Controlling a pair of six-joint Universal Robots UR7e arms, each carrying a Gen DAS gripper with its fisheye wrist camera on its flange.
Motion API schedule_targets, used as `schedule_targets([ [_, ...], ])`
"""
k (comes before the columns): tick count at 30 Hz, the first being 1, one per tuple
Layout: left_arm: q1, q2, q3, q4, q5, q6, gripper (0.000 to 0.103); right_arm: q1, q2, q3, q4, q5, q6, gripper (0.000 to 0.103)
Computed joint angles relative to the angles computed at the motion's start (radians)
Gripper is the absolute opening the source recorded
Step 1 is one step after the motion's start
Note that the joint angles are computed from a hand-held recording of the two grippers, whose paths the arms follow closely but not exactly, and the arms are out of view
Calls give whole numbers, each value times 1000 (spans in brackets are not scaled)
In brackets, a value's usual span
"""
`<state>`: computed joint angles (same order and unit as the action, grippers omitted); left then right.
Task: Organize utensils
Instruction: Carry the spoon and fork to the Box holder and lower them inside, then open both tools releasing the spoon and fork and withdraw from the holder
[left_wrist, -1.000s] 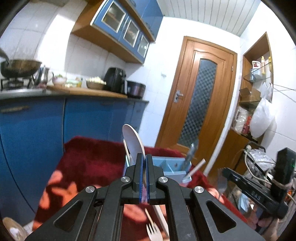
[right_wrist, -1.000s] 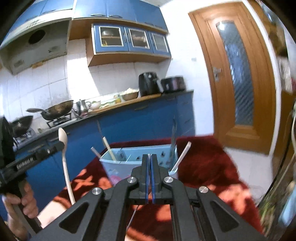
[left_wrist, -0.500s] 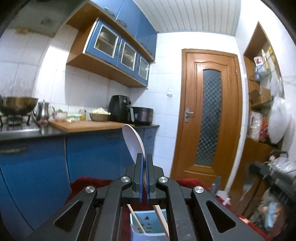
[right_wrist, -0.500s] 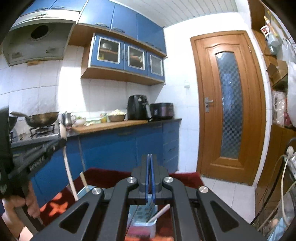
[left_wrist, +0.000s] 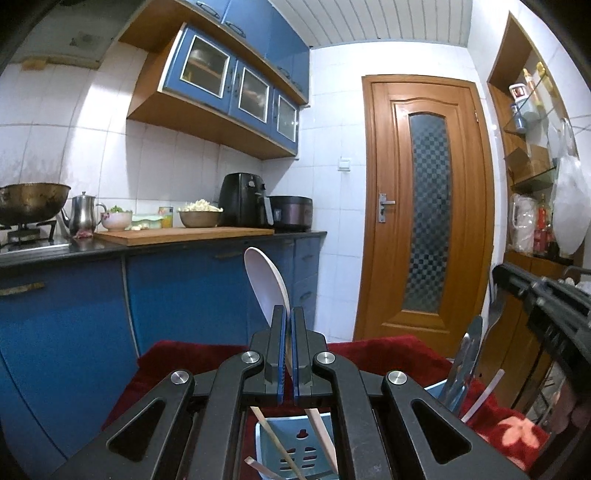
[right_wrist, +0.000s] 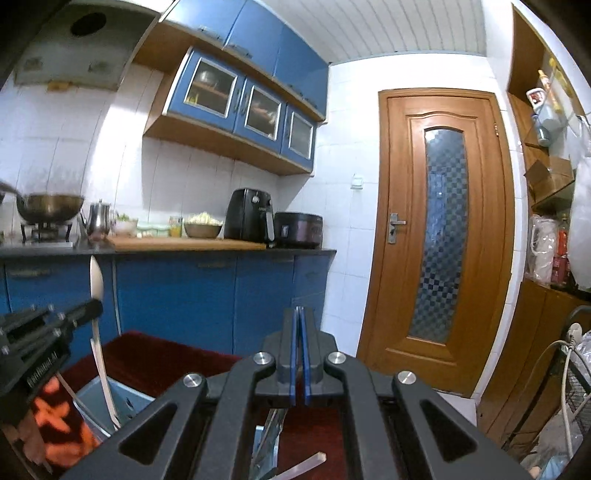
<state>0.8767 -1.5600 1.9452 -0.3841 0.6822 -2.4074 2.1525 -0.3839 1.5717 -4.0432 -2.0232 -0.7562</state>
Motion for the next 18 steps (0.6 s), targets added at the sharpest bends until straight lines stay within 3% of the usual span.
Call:
schedule_targets([
  [9, 21, 41, -43, 92, -16, -86, 3, -19, -12, 45, 82, 16, 63, 5],
  [12, 23, 51, -61, 137, -22, -134, 17, -26, -32, 70, 106, 44, 109, 21],
  [18, -9, 33, -54, 162, -46, -150, 23, -31, -69, 114, 119, 90, 180, 23],
])
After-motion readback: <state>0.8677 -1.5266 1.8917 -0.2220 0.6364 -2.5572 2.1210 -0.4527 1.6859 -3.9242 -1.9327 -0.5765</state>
